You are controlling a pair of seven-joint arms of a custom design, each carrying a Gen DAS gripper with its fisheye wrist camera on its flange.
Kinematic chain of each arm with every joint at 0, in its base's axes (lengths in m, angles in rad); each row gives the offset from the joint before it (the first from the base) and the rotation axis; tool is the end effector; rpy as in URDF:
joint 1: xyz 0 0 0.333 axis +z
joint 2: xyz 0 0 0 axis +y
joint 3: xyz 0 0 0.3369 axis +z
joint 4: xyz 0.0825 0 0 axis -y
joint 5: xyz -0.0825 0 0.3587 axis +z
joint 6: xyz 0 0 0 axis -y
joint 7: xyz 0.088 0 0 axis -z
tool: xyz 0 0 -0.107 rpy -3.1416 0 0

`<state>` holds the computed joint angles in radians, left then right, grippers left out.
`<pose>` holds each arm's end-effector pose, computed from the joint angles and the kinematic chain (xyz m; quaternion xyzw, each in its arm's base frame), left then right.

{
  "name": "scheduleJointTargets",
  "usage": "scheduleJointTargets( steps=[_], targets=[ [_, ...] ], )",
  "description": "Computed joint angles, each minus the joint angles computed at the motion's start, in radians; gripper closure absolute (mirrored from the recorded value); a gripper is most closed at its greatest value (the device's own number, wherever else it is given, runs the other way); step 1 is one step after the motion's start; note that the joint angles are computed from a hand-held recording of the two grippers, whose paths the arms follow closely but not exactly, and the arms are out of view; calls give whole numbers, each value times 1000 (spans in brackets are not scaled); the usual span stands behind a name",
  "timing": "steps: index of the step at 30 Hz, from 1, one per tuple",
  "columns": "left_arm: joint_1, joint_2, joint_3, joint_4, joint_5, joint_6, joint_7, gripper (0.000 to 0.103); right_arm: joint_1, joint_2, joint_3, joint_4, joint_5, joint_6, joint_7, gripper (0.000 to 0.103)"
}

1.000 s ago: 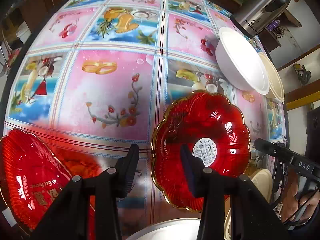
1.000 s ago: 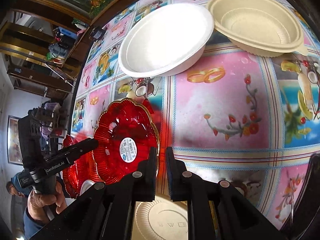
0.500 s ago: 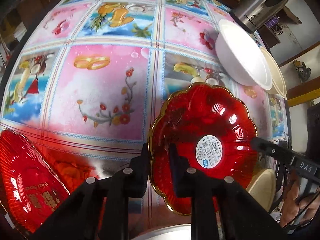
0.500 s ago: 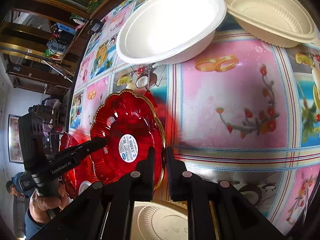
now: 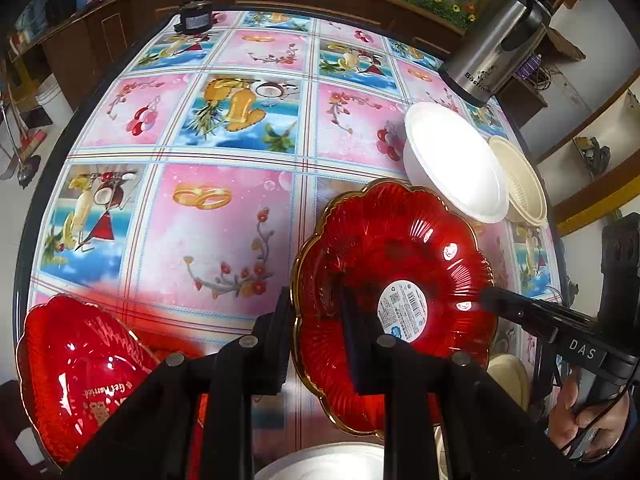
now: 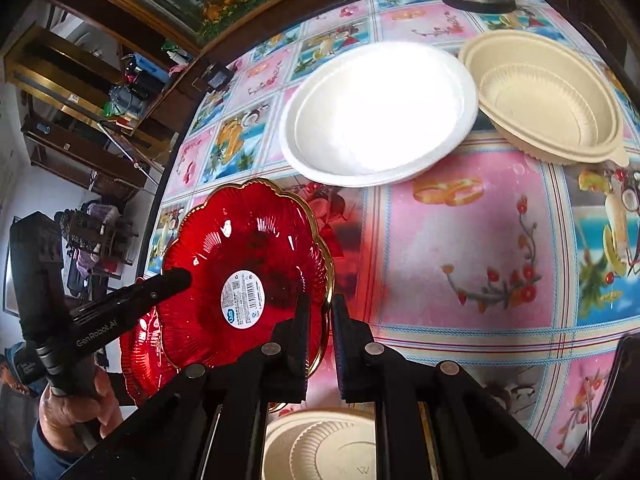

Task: Organize plates and bowls
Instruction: 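Carry the red plate and lower it into the large red bowl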

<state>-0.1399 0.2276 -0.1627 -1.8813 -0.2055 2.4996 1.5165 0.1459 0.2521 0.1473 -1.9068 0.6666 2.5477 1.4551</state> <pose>0.6024 -0.1789 0.4658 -0.6565 0.7231 -0.2123 0.0333 0.6057 0.1673 0.4416 -0.6413 0.7031 0.0753 0.2978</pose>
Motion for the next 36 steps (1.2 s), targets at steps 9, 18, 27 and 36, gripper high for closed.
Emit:
scheduleJointTargets(
  steps=[9,18,27,36],
  targets=[
    [22,-93,7,-95,-28,41,2,80,15,-8,12,18,10,-13,-11,91],
    [71,-215,26,-230,-126,68,66,80,53,-12,25,53,17,-41,-6,91],
    [128,-327,72,-364,-223,72,140,80,120,23,52,121,-26,-60,30,91],
    [201,-369,120,-461,-255,68,178,80,193,142,87,265,-141,-108,91,91]
  ],
)
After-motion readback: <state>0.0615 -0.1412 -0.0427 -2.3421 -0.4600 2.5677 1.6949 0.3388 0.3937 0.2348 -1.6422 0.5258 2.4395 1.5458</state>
